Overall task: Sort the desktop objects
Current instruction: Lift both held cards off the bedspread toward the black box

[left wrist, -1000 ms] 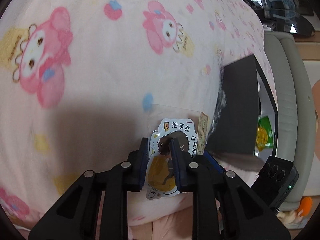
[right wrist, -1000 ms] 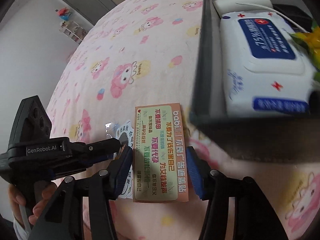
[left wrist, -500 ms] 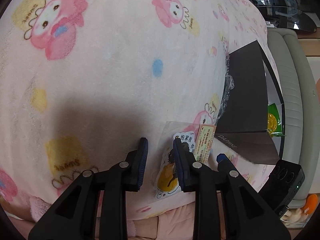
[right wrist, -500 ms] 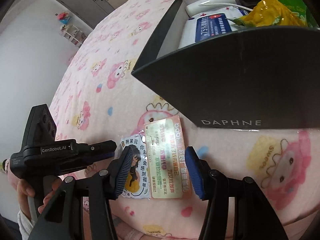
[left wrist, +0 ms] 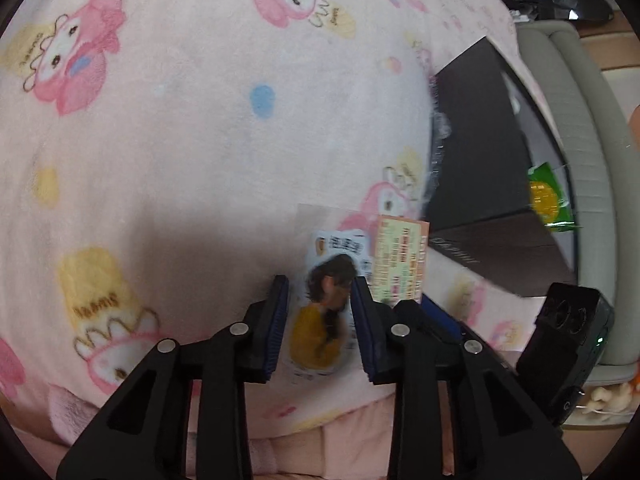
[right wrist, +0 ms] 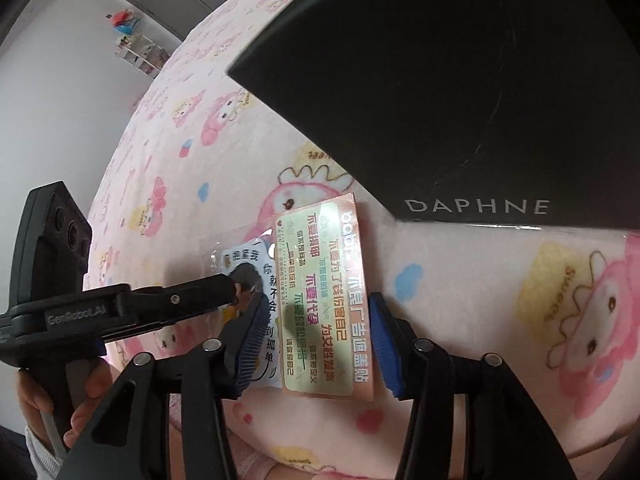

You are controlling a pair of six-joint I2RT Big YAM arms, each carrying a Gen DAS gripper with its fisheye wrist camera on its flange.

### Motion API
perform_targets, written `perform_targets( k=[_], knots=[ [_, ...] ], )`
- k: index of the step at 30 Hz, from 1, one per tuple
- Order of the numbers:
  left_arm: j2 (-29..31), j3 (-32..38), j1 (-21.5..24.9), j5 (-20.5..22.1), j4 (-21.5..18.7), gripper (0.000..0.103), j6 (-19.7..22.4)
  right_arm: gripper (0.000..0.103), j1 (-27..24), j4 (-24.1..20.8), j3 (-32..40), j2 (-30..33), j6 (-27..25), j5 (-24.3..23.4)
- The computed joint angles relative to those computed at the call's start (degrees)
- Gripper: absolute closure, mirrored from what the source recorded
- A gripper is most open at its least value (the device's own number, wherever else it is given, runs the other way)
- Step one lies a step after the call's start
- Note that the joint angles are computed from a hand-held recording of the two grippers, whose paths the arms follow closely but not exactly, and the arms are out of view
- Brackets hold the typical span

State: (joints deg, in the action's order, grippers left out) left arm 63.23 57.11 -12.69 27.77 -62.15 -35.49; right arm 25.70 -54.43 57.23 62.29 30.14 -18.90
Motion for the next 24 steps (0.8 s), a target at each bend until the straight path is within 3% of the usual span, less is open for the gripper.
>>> perform_targets(
  k=[5, 7, 9, 12, 17, 21, 24],
  knots=[
    [-3.4, 0.6, -2.2, -0.1, 0.7, 0.075, -1.0, 0.062, 0.0, 0.1, 2.0, -4.5, 0.1, -1.2],
    [-5.2, 0.5, -2.3, 2.7, 1.6, 0.085, -2.2, 0.063, 0.3, 0.2, 3.1, -5.8, -0.3, -2.4],
    [-6.1, 1.1, -3.7, 1.5, 1.6, 0.090, -3.7, 0.064, 0.7, 0.3, 3.9, -6.7, -0.9, -4.7],
    [-5.3, 2.1, -5.2, -1.4, 0.7, 0.090, -3.2, 0.065, 2.4, -1.2, 5.1, -7.0, -3.2, -0.8],
    [-4.7, 0.5, -4.5, -1.7, 0.9, 0.090, -4.5, 0.064, 0.5, 0.3, 2.4, -5.9, -1.1, -1.9],
    [-5.0, -2.6, -2.4, 0.9, 1.9, 0.089, -6.8, 0.065, 0.0, 0.1, 1.9, -4.8, -0.7, 0.4],
    [-5.4, -5.7, -1.0, 4.5, 4.5, 0.079, -10.1, 0.065, -1.2, -0.5, 1.3, -4.3, -1.1, -0.1]
  ],
)
